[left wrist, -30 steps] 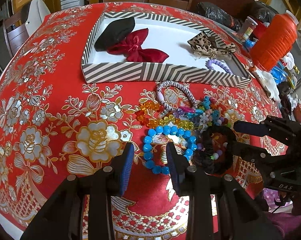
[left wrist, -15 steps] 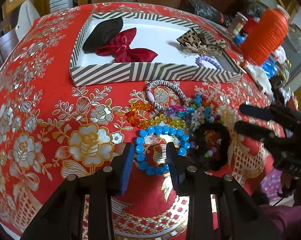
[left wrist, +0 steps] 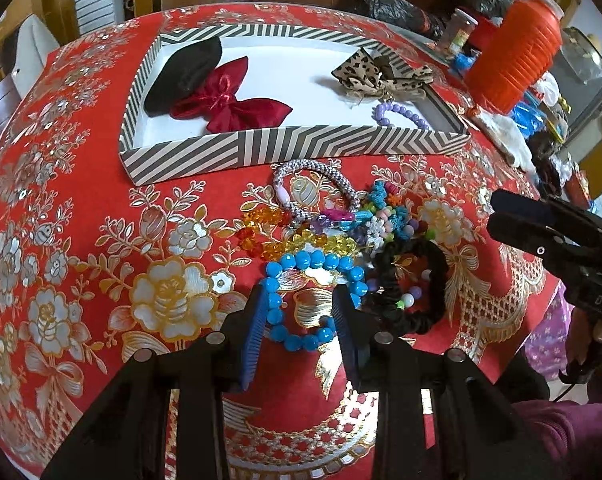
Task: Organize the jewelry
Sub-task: 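Reach the right tool onto the black bead bracelet in the pile, then grasp the black bracelet with the right tool while the left tool grasps the blue bead bracelet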
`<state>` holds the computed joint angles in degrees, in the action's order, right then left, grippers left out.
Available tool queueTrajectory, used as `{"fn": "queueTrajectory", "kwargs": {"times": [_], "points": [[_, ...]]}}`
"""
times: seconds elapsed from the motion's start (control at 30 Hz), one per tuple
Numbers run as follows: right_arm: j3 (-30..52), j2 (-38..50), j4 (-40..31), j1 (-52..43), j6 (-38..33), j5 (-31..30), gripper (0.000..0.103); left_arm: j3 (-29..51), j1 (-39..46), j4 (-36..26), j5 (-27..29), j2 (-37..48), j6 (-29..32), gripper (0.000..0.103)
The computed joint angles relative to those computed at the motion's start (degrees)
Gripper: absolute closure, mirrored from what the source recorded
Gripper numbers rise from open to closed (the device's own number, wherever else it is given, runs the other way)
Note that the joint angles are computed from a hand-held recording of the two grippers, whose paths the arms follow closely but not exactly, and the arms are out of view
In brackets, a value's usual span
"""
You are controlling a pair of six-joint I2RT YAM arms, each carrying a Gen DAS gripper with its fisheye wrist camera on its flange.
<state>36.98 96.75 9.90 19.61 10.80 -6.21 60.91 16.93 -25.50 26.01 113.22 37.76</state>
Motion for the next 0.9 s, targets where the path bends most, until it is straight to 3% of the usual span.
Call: {"fn": "queueTrajectory", "kwargs": {"times": [0.3,0.47,0.53,0.7,0.9], "points": [[3.8,6.6,-0.6,-0.5,-4.2,-7.9,0.059,-2.9,1.7,3.1,-1.0,-1.0,-5.2,0.081],[7.3,11.8,-1.1,1.2,-5.9,-8.6,0.06,-1.6,2.0,3.1,-1.3,0.1,-8.2,0.081],[8.2,13.0,-1.1,1.3,-5.9,-8.7,0.065,-1.9,1.3,3.8,-1.6,0.0,-8.1,0.081],[8.5,13.5,-0.7,1.3,-6.1,-8.7,0.087,-3.3,-0.3,6.0,-3.1,-0.6,-8.6,0.081],[7.5,12.3,-0.3,2.1,-7.2,-8.6,0.088,-3.7,-0.5,6.7,-3.4,-0.8,-8.6,0.081]]}}
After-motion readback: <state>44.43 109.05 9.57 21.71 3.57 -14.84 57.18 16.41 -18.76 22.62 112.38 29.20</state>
